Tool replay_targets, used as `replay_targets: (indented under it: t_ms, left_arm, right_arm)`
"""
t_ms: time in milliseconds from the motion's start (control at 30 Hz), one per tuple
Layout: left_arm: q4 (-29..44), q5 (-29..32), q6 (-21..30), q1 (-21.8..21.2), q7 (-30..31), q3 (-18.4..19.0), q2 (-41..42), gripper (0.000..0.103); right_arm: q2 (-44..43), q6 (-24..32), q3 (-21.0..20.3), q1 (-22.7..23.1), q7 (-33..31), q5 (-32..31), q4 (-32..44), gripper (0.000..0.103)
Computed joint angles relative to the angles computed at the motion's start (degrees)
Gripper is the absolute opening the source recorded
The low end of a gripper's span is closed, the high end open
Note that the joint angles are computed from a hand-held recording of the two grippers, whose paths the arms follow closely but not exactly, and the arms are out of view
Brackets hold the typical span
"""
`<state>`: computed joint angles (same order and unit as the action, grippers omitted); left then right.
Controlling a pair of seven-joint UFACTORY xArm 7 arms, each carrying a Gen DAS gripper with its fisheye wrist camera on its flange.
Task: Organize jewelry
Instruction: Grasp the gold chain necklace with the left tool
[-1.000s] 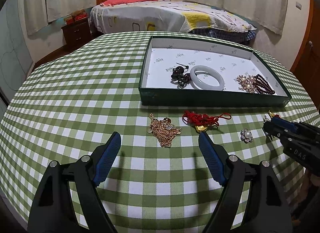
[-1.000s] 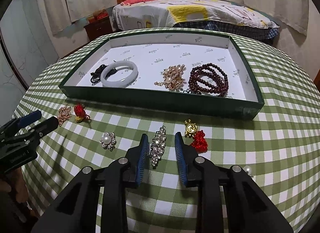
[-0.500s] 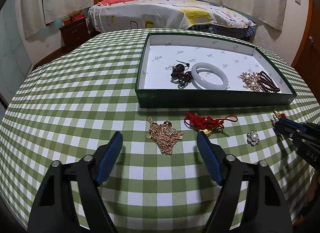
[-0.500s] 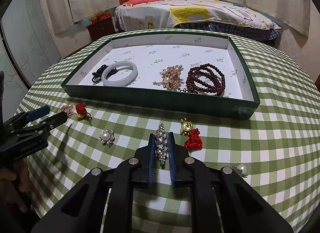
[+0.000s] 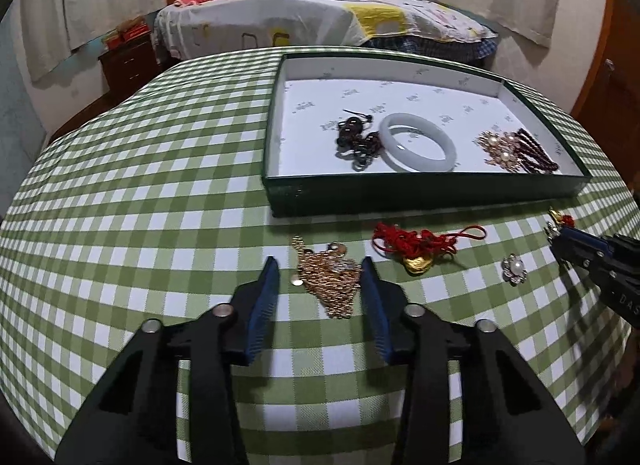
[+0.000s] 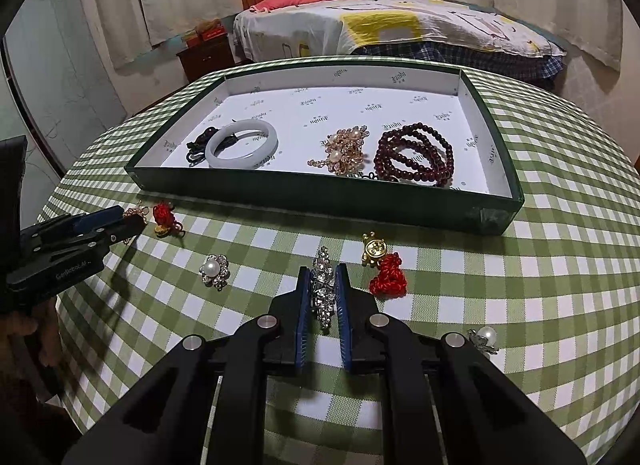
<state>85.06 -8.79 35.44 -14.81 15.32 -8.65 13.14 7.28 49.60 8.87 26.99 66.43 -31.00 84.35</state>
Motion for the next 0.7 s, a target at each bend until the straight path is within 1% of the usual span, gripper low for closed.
replay_targets:
  t_ms: [33, 133, 567, 700]
  left_arm:
    - [0.0, -0.1, 0.0, 0.0, 0.4, -0.2, 0.0, 0.026]
    - [0.0, -1.5, 0.5, 0.2, 2.7, -0.7, -0.1, 0.016]
    - [-0.1, -7.1, 1.4, 1.2, 4.1, -1.0, -0.3, 0.012]
    - [-1.3, -6.8, 0.8, 1.1, 3.9, -0.7, -1.3, 0.011]
  right_arm:
    - [0.0, 0.0, 0.0, 0.0, 0.0, 0.0, 0.0, 0.013]
    - [0.0, -0.1, 0.0, 0.0, 0.1, 0.0, 0.0, 0.013]
    - [-0.6, -0.4, 0.0, -0.1, 1.0, -0.7, -0.6, 0.013]
    - [-0.6, -0.3, 0.1, -0.1, 0.9, -0.9, -0.6, 0.013]
